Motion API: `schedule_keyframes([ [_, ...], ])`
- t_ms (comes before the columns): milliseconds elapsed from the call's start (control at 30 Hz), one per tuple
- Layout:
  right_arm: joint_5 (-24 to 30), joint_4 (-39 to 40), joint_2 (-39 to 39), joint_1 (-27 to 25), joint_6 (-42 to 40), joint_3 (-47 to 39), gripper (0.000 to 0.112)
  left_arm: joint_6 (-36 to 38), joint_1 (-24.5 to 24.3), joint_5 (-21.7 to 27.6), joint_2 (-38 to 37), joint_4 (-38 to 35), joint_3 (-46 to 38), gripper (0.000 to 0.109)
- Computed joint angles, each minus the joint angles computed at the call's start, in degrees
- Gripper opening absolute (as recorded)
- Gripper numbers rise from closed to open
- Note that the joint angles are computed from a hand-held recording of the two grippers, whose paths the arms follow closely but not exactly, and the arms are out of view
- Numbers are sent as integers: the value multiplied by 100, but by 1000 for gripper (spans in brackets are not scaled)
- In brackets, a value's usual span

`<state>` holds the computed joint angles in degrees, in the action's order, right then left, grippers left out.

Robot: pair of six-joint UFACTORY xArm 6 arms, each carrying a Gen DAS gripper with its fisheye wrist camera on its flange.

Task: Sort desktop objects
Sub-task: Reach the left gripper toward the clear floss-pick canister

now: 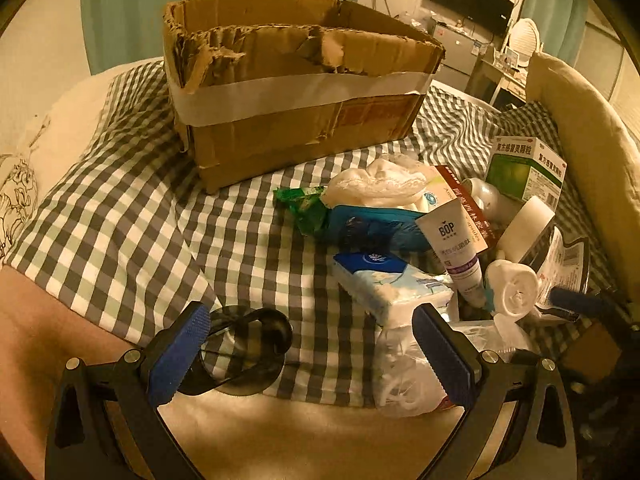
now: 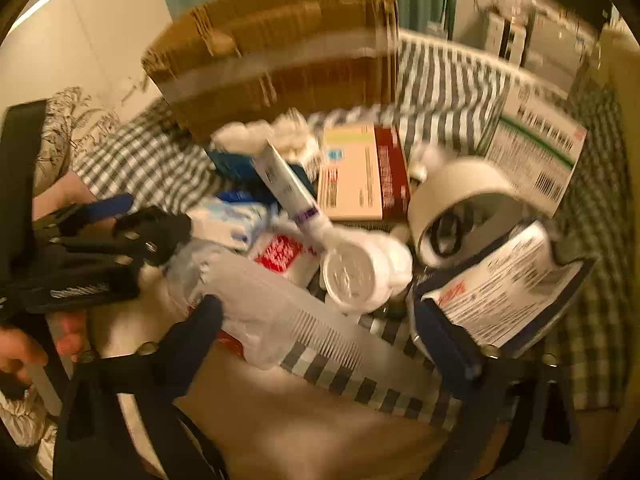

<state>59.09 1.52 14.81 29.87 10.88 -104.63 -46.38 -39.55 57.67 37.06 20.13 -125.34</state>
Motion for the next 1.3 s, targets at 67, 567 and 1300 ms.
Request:
schedule_keyframes([
  [67, 108, 148, 64, -35, 20, -60, 86, 22, 21, -51, -13, -22, 18, 103],
  [567, 41, 1536, 125, -265, -677, -45, 34, 188, 22, -103, -6, -59, 56, 103],
  [1300, 1272, 215, 332, -134, -196, -500, 53, 1431, -402, -184, 259, -518, -354, 103],
])
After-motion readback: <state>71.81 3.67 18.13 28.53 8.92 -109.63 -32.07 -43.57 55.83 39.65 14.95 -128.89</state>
